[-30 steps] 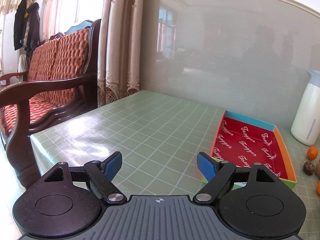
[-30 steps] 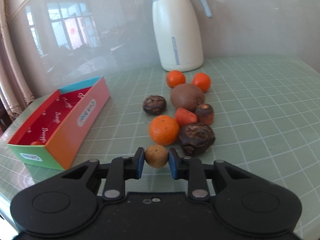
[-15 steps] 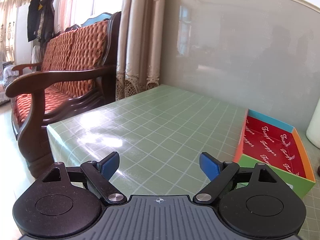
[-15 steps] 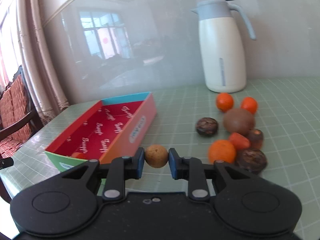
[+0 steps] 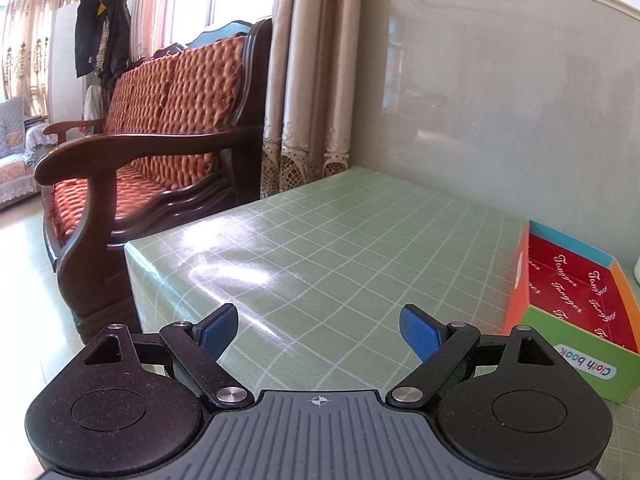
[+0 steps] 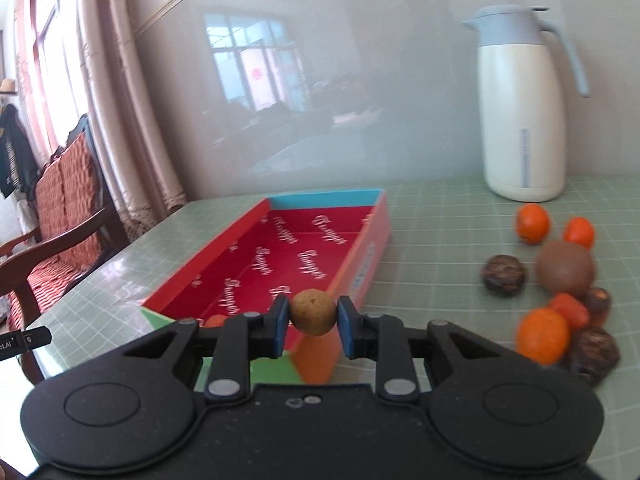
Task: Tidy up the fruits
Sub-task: 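Carry the tan fruit with the right gripper into the box and open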
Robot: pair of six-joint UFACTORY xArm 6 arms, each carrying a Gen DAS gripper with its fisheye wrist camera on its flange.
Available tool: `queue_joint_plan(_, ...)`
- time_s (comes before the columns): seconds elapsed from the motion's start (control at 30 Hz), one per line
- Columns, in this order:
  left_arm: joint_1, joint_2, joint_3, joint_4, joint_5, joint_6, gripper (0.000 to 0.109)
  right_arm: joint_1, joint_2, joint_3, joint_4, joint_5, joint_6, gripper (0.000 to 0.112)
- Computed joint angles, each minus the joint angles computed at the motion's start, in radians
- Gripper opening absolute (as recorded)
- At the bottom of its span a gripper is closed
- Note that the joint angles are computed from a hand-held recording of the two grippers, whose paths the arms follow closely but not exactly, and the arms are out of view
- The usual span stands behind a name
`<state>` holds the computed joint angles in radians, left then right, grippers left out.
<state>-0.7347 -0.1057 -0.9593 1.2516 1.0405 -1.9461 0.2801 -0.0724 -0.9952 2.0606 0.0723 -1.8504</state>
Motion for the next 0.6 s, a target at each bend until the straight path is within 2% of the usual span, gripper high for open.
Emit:
queue_joint_plan(0.13,0.006,-0.008,0.009,-0.006,-0.001,0.002,0.088,0.032,0.037,-0.034,-0.084,-0.004,0.075,0.025)
queue_joint_plan(0.33,0.008,-0.011,0.012,-0.006,-0.002,0.003,0.088,0.068,0.098,-0.069,-0.279,-0.020,0.256,0.025)
queue_joint_plan(0.6,0.001,-0.007,0.008,-0.013,0.019,0.006,0.088,0.073,0.118,-0.057,-0.415,-0.006,0.374,0.025)
